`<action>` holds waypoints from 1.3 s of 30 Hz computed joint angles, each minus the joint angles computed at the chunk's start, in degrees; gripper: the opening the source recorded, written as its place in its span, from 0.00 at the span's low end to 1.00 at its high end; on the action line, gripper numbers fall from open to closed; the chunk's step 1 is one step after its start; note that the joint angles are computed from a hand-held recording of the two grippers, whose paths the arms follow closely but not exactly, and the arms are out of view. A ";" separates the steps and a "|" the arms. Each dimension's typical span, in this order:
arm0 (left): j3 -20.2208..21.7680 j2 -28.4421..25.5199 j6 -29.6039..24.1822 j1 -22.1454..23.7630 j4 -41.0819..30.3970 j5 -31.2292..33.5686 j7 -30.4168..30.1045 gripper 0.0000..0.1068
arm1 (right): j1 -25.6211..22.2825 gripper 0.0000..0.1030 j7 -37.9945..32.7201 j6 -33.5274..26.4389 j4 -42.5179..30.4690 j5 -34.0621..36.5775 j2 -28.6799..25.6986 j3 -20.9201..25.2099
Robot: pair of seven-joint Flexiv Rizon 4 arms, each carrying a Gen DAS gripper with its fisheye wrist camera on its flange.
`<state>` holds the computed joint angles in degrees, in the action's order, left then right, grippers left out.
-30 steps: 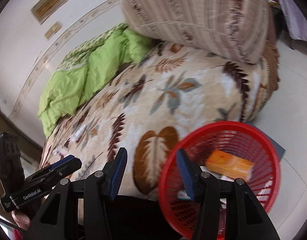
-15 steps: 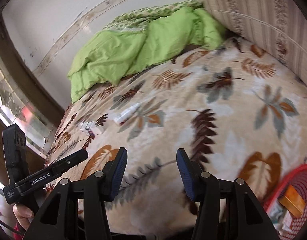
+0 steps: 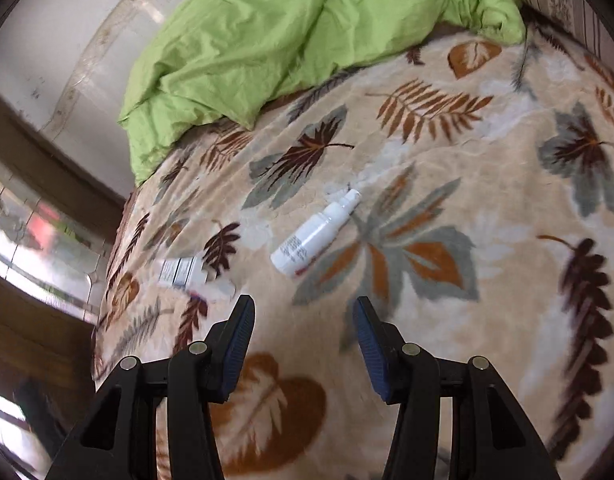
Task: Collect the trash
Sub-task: 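Move both tools back to the spray bottle and white box on the bed, then grasp the white spray bottle with the right tool while the left tool grasps the white-blue box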
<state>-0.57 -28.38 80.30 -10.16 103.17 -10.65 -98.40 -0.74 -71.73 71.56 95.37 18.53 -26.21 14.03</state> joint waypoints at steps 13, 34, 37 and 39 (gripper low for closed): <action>2.89 -1.61 -0.63 -1.64 -2.88 3.81 -4.12 0.57 | 5.15 0.41 13.95 -15.26 -19.14 -10.58 -14.16 -6.05; -6.26 -6.37 -12.60 4.16 -12.60 -11.78 0.00 0.61 | 5.84 0.32 9.42 10.87 6.64 -18.45 -1.97 -5.85; -4.50 -9.78 -18.64 3.05 -19.90 -11.81 -5.32 0.61 | 3.28 0.32 8.59 11.65 5.87 -17.12 -2.64 -3.51; -1.20 -12.79 -23.30 1.01 -26.17 -9.53 -12.09 0.61 | 3.50 0.32 9.03 12.81 6.15 -17.53 -2.56 -4.41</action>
<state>-1.77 -41.17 57.00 -9.15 76.99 -20.19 -110.48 2.76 -62.70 84.37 101.52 1.00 -28.78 9.62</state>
